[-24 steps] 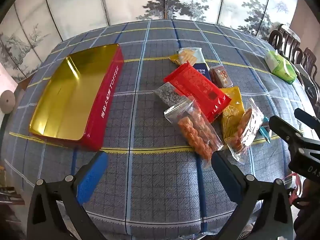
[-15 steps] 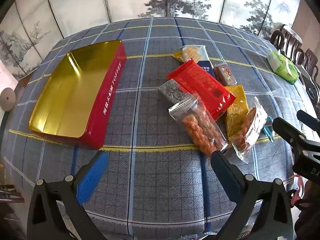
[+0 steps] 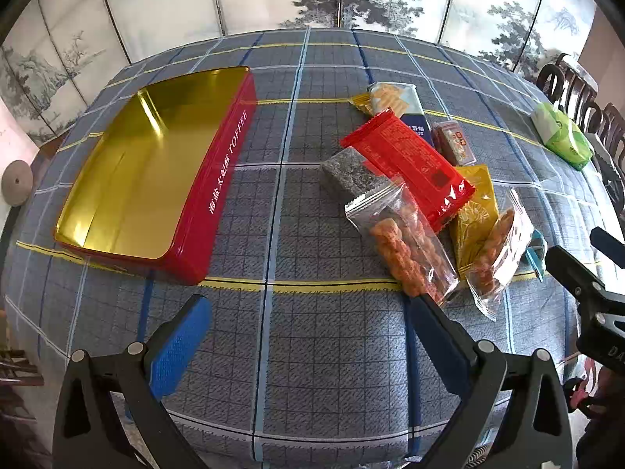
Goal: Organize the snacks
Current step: 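Move both grippers toward the pile of snack packets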
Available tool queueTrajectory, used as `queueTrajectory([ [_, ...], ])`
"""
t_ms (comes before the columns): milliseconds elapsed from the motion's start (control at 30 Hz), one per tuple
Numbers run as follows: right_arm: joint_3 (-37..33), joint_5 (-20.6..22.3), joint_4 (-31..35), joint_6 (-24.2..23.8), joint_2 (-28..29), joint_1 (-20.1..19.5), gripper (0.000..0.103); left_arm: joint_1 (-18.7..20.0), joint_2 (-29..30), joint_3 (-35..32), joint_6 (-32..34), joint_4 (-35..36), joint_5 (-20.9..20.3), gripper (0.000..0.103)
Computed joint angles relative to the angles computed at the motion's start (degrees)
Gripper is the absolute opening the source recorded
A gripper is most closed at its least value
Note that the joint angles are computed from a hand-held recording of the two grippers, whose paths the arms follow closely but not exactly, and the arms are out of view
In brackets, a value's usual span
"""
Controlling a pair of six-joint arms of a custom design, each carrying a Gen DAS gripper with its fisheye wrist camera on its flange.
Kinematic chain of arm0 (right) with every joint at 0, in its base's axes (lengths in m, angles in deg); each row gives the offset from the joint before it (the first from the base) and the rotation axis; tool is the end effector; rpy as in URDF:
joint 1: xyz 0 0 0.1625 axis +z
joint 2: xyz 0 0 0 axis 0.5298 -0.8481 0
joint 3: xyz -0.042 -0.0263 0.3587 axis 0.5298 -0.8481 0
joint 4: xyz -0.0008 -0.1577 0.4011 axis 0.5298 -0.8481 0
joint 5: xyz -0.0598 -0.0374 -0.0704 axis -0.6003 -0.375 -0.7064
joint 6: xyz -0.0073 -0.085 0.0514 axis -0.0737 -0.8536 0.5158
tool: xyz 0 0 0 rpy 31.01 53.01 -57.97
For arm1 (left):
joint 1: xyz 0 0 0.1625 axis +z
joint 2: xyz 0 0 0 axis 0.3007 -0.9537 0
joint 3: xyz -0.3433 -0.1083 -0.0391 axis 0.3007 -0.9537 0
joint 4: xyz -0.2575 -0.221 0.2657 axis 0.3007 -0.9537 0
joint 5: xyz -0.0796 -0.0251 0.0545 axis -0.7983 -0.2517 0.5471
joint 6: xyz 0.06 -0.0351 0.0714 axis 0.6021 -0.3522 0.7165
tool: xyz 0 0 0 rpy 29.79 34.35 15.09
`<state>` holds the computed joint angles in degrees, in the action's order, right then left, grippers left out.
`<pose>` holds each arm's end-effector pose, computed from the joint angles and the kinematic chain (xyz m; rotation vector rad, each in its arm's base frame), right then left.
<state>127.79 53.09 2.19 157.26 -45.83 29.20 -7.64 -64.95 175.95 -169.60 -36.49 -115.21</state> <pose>0.0058 -0.2309 0.2815 0.4764 -2.2846 0.6755 -0.3067 -0.2448 -0.0426 0.2258 2.2950 -0.5499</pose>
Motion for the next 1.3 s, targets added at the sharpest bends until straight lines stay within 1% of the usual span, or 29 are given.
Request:
queueTrajectory([
  [167, 0.06, -0.54, 0.00, -0.62, -0.51, -1.00, 0.103, -0.05, 0.20, -0.27, -0.43, 0.47, -0.08, 0.101],
  [400, 0.32, -1.69, 0.07, -2.41, -1.57, -4.02, 0.103, 0.05, 0.68, -0.60, -0.94, 0.91, 0.05, 0.101],
  [500, 0.06, -2.12, 0.29, -2.12, -1.38, -4.80, 0.103, 0.11, 0.58, -0.55, -0.73, 0.94, 0.10, 0.101],
  [833, 0.34, -1.33, -0.43, -2.19, -1.06, -3.61, 0.103, 0.35, 0.80, -0.84, -0.37, 1.48, 0.06, 0.101],
  [1300, 0.25, -0.98, 0.10, -0.84, -0.74, -2.69, 0.102, 0.13, 1.22, -0.95, -0.41, 1.33, 0.11, 0.101],
])
